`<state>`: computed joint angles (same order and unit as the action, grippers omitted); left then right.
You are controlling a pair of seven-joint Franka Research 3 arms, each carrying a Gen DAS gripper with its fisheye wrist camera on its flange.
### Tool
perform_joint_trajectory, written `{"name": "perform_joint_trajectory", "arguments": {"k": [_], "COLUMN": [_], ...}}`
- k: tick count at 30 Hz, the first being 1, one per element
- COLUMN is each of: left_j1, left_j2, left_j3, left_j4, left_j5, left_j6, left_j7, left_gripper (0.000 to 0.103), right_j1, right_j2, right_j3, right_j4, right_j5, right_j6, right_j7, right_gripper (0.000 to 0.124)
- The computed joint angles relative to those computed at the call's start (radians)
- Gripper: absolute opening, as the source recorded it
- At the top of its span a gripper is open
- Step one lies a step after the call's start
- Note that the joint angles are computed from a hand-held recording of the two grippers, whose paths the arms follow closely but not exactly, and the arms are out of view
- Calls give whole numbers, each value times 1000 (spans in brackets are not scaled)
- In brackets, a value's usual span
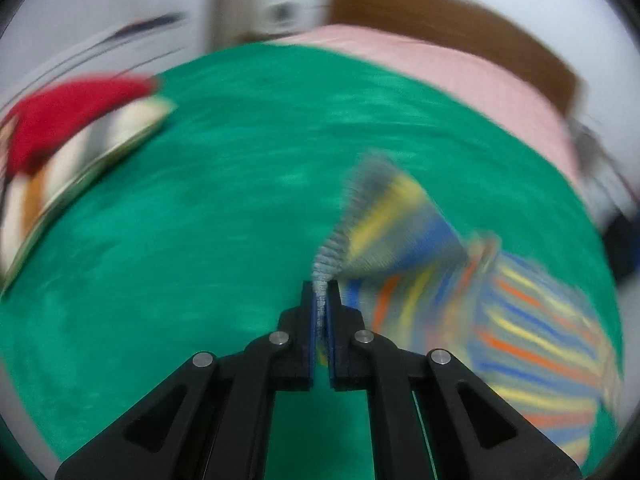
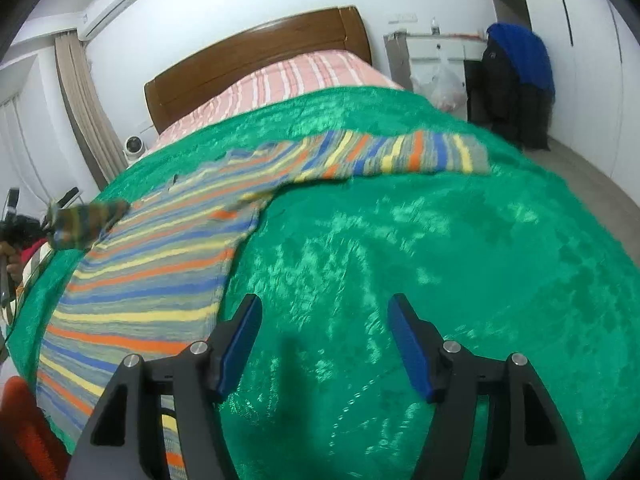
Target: Fold small clothes
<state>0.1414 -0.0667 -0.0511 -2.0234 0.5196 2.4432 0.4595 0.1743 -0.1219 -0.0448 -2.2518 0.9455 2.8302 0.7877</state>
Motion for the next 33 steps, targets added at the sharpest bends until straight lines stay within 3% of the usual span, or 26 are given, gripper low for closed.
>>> {"name": "perform_joint_trajectory", "arguments": {"k": [11,14,17,18,20,23,26,30,33], "left_j1": [27,32,29,25,18,-38,-200,-379,-436], "left_j2": [70,53,1,-27,-100,-219,-305,-252,-189], "left_j3": [26,32,21,11,-6,-8,56,124,127], "left_j4": [-37,-71,-105,-125,-194,-317,-437,-445,-402], "left_j5": [-21,12,30,59,104,14,-284,-566,-687], "left_j6": [-9,20,-5,-22,4,105,256,356,364], "left_j7": [-13,-42,-78,-94,-103,41,313,579,698], "left_gripper": [2,8,24,44,62,64,72,72,68], "right_j1": [-6,-4,-2,-1,0,1,2,6,4], "right_j2": [23,29,30,29,28,29,26,20,18], "right_j3": [18,19,21,20,17,19,22,11,17], "right_j4": [-11,-11,-15,-15,-16,-18,-21,-16,-22], "right_j5": [-122,-134,-148,-141,-132,-132,-147,-85,-102], "right_j6": [21,31,40,40,39,45,50,30,41], "right_j7": [75,77,85,81,77,79,92,78,94], "right_gripper": [66,68,70,71,71,72,74,74,74]}}
